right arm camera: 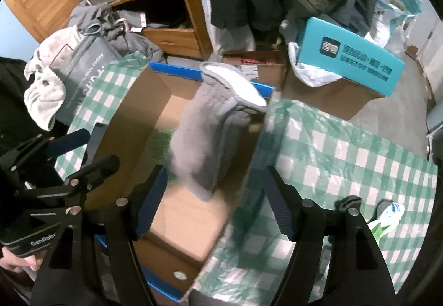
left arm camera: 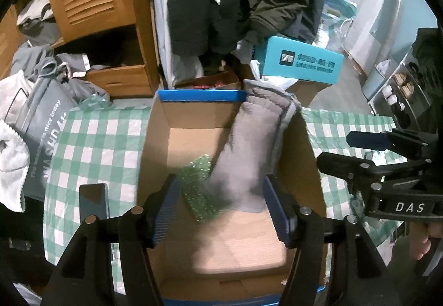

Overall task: Organize soft objects
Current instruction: 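Release the scrubber with the left tool while the right tool drops the glove into the box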

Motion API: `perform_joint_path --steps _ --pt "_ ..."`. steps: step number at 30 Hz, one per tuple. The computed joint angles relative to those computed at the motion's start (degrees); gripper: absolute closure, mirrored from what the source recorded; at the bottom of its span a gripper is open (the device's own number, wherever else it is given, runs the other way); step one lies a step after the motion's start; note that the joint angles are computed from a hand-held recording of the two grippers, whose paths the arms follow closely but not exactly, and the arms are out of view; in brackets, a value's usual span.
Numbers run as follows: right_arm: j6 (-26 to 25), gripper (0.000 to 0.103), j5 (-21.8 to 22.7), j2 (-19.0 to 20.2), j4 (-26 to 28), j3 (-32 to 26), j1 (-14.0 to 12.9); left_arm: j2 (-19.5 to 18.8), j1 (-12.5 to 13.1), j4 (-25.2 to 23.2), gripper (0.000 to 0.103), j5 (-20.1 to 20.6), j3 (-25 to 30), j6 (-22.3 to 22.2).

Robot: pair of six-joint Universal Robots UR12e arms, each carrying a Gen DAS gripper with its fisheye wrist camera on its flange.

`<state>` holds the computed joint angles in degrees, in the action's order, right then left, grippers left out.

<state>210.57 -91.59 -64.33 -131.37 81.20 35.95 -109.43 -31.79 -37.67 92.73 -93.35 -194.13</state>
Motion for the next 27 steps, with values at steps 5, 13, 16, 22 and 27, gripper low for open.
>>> perform_joint_path --steps 5,13,16,22,27 --pt "1.07 0.031 -0.32 -1.58 -0.80 2.28 -0.62 -0.85 -0.71 -0.61 0.040 -0.65 1.23 0.31" --pt "2.63 0.031 -1.86 -4.61 -1.59 6.48 -1.54 -2.47 -2.17 -2.59 0.039 -2.47 3.44 1.24" --pt "3.18 0.031 -2.36 -5.87 -1.88 8.26 -1.99 -3.14 -2.87 -3.40 0.039 -3.37 4.36 1.41" --pt "4.21 0.031 -3.23 -8.53 -2.51 12.01 -3.00 -4.42 -4.43 -4.91 0.039 -3.44 6.36 3.16" --pt "5.57 0.031 -3.48 -11.02 -2.64 15.37 -4.06 -5.38 -5.64 -6.27 0.039 -4.12 7.95 4.41"
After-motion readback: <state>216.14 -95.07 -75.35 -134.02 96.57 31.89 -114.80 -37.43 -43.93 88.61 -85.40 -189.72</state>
